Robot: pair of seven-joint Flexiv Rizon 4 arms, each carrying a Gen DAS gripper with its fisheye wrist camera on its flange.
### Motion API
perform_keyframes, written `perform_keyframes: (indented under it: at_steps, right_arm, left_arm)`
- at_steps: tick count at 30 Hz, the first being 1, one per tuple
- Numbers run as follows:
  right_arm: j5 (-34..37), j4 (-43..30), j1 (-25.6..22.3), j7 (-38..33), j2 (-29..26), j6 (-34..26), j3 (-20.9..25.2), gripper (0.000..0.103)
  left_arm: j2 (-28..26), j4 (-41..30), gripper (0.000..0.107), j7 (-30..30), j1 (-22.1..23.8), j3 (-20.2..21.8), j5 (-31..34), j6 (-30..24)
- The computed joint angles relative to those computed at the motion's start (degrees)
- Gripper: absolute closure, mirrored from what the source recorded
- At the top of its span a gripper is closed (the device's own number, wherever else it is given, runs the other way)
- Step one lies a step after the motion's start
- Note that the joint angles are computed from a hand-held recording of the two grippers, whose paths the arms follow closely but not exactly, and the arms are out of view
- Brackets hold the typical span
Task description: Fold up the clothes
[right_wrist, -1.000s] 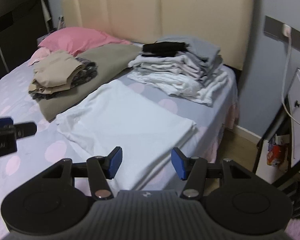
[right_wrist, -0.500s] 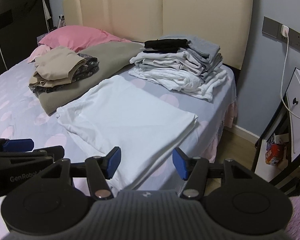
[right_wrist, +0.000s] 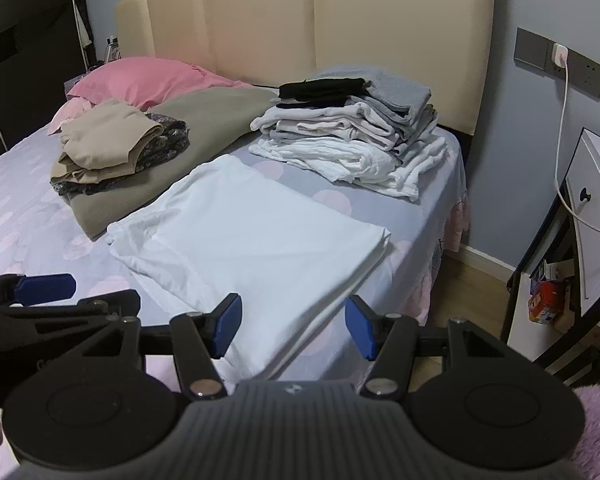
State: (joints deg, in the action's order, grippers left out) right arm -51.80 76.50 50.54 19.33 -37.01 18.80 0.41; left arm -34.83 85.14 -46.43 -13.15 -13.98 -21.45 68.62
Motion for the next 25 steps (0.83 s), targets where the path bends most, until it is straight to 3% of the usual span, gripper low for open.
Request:
perform_keyframes:
  at_steps: [25]
  right_arm:
    - [0.34, -1.18, 0.20, 0.00, -0.65, -2.15, -0.31, 0.043]
  left_arm:
    - [-0.46, -0.35, 0.051, 1.33, 0.29, -1.36, -1.00, 1.25]
